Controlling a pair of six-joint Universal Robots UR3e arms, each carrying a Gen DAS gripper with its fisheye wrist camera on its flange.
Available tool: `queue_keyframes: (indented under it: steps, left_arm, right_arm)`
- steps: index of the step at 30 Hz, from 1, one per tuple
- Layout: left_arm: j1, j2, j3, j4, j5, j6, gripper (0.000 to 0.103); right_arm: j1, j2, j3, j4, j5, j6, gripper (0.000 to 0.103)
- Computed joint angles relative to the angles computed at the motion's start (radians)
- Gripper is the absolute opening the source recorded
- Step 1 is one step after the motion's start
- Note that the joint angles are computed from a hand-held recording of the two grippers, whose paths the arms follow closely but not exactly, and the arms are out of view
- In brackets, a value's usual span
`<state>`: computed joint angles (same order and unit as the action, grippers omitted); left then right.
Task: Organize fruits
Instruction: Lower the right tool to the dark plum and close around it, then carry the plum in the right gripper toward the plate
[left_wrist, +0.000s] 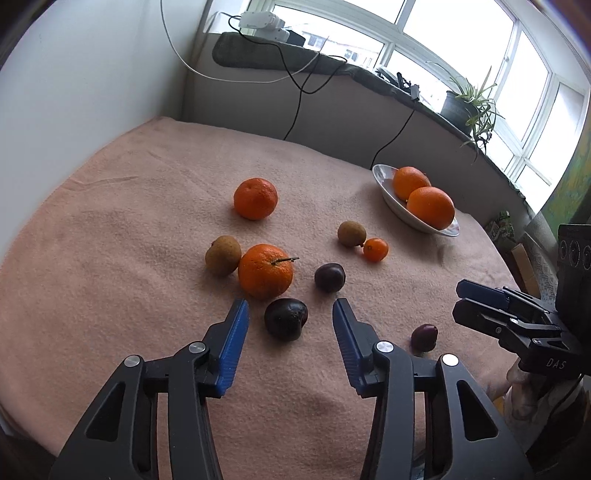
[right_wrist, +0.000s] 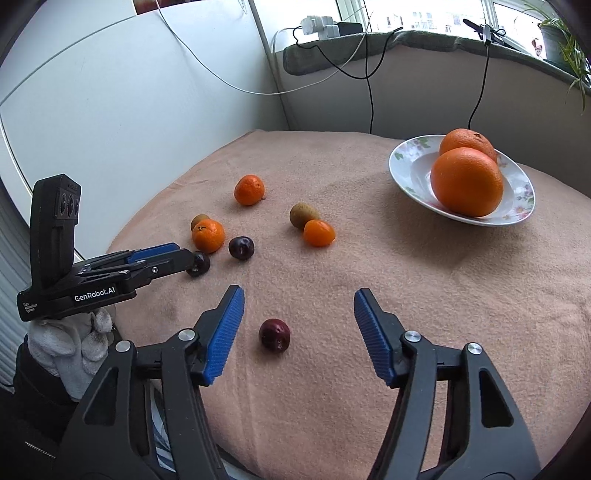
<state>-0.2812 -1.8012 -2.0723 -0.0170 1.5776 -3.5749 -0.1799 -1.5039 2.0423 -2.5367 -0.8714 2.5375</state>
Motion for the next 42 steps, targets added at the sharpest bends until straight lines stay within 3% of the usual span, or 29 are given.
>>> queue_keyframes:
  steps: [12, 20, 22, 26, 42]
  left_arm:
    - [0.009, -0.023, -0.004, -0.002, -0.029, 0.002, 0.042]
    - [0.005, -0.032, 0.001, -0.003, -0.011, 0.005, 0.035]
    - [0.004, -0.035, 0.002, -0.002, -0.006, 0.002, 0.032]
    - [0.007, -0.039, -0.002, 0.012, -0.008, 0.002, 0.025]
    - [-0.002, -0.027, 0.027, 0.028, -0.055, -0.021, 0.025]
  right_arm:
    - [0.038, 0.055, -0.041, 0.083, -0.019, -0.056, 0.047]
    - [0.038, 0.048, -0.037, 0.121, -0.032, -0.097, 0.032]
    - [0.039, 0.051, -0.041, 0.126, -0.036, -0.102, 0.024]
    - [0.033, 0.051, -0.039, 0.132, -0.026, -0.106, 0.023]
    - [-0.060, 0.017, -0.039, 0.094, 0.015, -0.058, 0.023]
